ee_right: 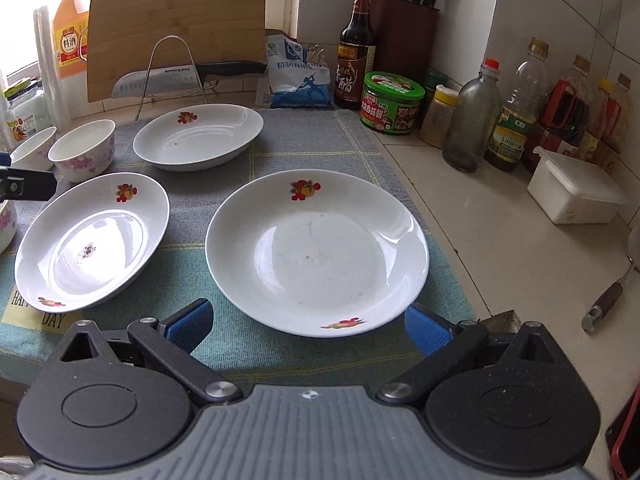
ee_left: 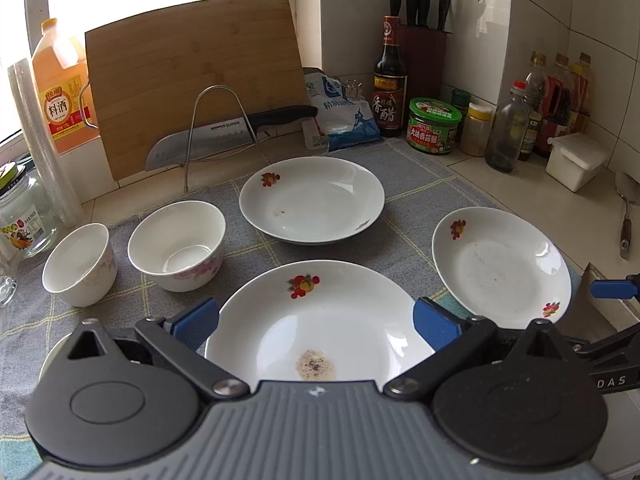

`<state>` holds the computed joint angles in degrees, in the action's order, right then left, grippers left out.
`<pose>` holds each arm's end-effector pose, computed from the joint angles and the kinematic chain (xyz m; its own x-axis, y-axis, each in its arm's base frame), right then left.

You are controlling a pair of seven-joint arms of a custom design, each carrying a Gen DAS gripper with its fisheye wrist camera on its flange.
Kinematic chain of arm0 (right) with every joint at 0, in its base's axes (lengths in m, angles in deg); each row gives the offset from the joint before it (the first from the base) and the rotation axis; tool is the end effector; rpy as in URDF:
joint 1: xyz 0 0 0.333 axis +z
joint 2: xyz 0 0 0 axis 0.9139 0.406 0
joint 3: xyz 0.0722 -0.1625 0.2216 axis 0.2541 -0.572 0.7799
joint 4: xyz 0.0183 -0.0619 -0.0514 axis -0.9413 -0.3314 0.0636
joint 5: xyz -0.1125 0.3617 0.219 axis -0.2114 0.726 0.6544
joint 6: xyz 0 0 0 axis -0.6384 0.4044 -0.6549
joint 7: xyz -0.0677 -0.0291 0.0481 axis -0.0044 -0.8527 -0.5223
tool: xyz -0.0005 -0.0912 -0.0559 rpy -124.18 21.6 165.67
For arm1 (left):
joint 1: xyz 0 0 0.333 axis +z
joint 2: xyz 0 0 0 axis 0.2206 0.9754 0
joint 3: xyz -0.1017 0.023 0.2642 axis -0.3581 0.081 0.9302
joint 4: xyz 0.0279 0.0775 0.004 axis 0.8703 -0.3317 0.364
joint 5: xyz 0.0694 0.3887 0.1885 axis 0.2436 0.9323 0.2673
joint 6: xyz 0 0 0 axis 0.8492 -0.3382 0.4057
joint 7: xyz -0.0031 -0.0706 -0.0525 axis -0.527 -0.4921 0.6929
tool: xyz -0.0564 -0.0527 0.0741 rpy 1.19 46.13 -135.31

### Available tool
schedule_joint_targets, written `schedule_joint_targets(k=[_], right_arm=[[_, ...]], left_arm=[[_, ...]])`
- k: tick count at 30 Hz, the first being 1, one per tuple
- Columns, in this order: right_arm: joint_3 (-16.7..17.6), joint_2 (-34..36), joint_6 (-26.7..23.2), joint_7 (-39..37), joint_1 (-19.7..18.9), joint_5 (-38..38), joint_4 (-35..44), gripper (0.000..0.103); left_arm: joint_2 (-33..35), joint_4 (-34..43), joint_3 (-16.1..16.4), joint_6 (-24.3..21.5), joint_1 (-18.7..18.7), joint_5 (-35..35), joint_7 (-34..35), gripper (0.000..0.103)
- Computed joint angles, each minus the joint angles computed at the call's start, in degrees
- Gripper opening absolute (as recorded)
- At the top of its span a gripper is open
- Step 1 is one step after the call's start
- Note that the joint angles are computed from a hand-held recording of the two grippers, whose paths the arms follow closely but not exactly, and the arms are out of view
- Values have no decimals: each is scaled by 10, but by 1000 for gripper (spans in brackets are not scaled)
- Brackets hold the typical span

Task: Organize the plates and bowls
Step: 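Grip the rim of the stained white plate with both tools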

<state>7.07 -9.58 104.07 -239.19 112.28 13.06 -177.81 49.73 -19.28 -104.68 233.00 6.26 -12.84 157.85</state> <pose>0.5184 0.5070 0.3123 -0.3973 -0.9149 0.0720 -0.6821 0.2419 -0.6901 0.6784 -0.3086 0.3737 -0.6745 -0.7378 -0.0259 -0.4899 0.4735 -0.7320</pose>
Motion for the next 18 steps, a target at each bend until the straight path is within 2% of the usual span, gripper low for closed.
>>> schedule_joint_targets(k=[2,6,11,18], right_arm=[[1,-9,37,-3,-12,1,-28,103],[-1,-21,95,-9,-30,-2,-67,103],[-8,-31,144,-18,-47,-17,-101,103],[-16,-40,187,-24,-56,-52,-128,103]], left_arm=[[15,18,7,0,-14,10,-11,102],[46,50,-20,-14,-7,8,19,102],[84,124,9,-108,-50,39,2,102],[145,226,16,-199,-83,50,29,102]])
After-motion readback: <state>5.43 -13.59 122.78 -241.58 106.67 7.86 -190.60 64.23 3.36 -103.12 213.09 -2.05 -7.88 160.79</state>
